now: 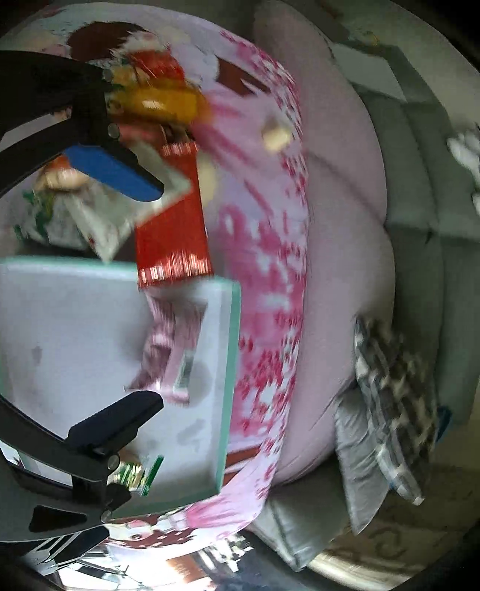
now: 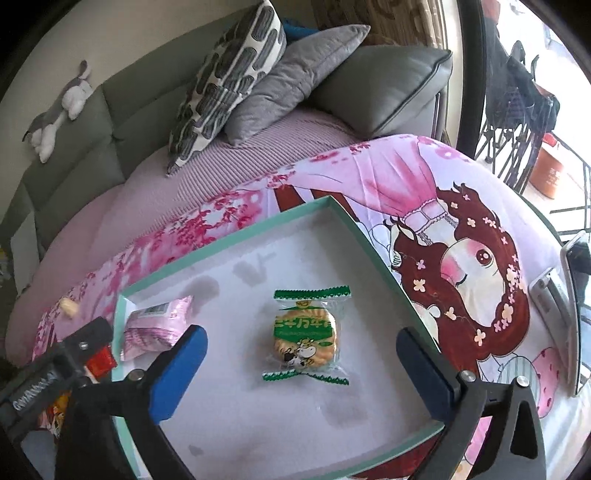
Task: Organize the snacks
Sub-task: 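Move both open tools back to the snack heap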
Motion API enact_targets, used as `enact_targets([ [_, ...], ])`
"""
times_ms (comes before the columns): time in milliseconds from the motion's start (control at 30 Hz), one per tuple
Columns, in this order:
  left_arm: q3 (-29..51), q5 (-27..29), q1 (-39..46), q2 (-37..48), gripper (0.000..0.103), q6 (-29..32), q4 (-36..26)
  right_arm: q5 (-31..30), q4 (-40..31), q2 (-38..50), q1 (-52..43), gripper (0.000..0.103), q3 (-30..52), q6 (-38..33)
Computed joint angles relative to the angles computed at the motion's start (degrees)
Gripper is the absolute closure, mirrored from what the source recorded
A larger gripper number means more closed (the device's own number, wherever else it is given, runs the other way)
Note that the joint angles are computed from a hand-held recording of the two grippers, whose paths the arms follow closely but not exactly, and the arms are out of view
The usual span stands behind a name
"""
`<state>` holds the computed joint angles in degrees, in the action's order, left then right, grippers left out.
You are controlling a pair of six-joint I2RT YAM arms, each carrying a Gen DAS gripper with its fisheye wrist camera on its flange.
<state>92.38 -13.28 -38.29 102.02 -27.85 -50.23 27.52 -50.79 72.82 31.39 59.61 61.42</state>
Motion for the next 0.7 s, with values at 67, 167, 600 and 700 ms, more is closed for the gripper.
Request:
enact_targets([
  [67,-3.2,-1.1,1.5,-2.8,0.001,-0.7,0.3,1.3,-1.2,1.2,1.8,0.0,1.5,-0.5],
  [167,-8.9,-3.5,4.4,-7.3,0.001,-0.5,1.0,3.4,-1.8,3.1,4.5,0.0,3.5,0.0],
  [600,-25.2,-2.8,22.9,-21.7,0.0,4.9,3.8,1.9,9.4,13.4,15.0,0.0,10.5,-2.8],
  [700,-28.1,1.4,27.8,-24.3,0.0,7.3,5.0,-0.9,11.0,17.3,16.3,0.0,12.7,-4.0],
])
